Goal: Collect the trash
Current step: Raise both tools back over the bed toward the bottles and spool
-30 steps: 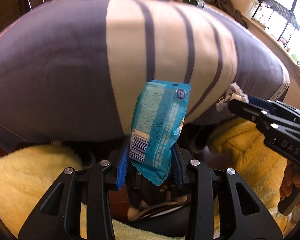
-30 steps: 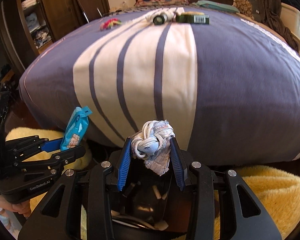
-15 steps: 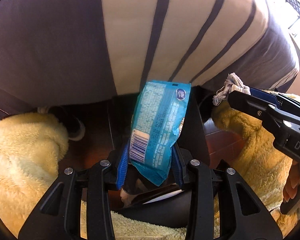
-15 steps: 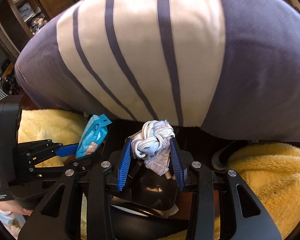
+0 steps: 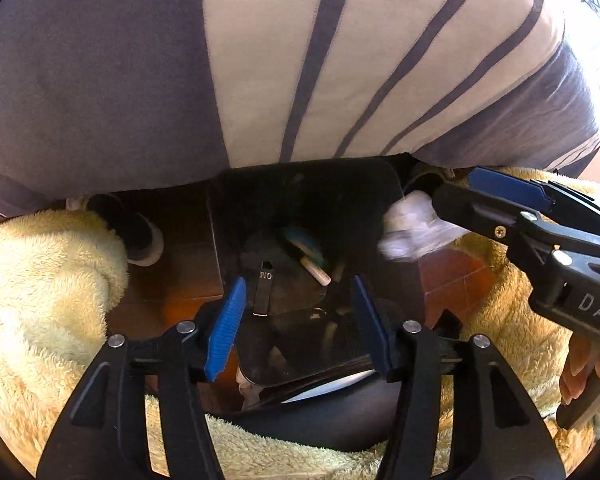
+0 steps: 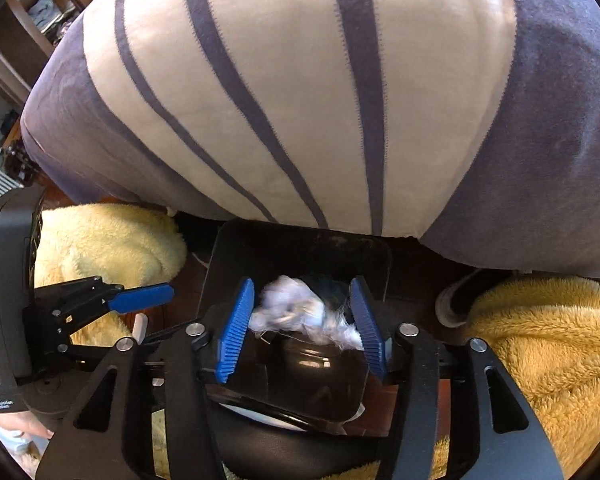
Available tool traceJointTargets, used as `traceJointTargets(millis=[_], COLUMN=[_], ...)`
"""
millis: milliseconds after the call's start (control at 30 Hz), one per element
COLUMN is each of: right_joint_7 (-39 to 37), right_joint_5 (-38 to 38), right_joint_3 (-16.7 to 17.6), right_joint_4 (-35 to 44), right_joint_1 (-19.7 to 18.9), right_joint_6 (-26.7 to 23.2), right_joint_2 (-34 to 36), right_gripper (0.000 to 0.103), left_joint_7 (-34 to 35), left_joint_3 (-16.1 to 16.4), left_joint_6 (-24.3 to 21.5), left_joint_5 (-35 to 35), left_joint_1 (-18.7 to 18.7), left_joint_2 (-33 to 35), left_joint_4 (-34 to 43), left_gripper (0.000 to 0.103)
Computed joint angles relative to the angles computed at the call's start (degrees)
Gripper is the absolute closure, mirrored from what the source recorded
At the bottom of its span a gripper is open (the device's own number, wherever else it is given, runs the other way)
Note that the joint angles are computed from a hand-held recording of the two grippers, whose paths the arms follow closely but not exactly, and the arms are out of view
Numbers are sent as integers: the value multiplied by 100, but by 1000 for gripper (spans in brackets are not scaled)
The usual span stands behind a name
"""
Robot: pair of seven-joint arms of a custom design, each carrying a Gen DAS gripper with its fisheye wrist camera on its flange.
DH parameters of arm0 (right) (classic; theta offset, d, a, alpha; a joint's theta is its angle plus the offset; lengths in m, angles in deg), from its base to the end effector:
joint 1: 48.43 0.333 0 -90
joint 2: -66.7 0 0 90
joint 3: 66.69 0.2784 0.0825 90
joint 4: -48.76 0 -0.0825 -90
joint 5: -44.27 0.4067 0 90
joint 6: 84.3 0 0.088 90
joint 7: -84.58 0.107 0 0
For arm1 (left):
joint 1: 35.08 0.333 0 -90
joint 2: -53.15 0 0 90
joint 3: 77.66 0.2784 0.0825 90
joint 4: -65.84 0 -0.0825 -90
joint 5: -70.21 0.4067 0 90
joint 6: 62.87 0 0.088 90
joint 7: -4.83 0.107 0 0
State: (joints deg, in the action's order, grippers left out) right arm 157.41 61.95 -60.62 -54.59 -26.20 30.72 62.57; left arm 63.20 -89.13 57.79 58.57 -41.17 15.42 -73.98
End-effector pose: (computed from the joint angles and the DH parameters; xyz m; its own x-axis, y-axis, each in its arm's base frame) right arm 0.5113 0.2976 0.5563 0.6584 -0.7243 -0.2047 -0.7433 -0.5829 -0.3282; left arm 0.4058 -0.1440 0.5200 0.3030 -0.9255 0.2271 -0.9088 -0.3523 -0.2234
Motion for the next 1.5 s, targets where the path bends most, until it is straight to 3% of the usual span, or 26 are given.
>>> traceJointTargets(millis=[67,200,367,467,933,1300,1500], right_joint_7=[13,184,256,221,49,370,662], right_joint_5=[3,-276,-409,-335,-111,-544,-917], right_joint_3=[-15,6,-26,-81,-255,-73,42], right_joint_4=[3,-101,-210,-297,192,1674,3079], right_joint_1=[-19,-31,-18,-18,-73,-191,-198], right_joint_6=[44,267,502,638,1215,1432,1179], right_joint_2=[-7,-136,-322,-472,-610,457,1506], right_gripper=[41,17,12,12,11,11,11], left_joint_7=[12,-100,-228,-282,-377,-134,-50], left_joint_3=[6,-85,-195,-232,-377,-276,-205], left_joint_6=[52,17,-16,18,159,437,586], left_joint_5=[39,219,540,699,1515,2140,2334], left_joint_1=[29,97,180,211,610,1103,1240], left_joint_2=[-48,-142,-267,-392,-681,-106,434], left_joint_4=[-73,-27,89,108,707,1501,1993], left_gripper=[45,32,15,11,11,11,11])
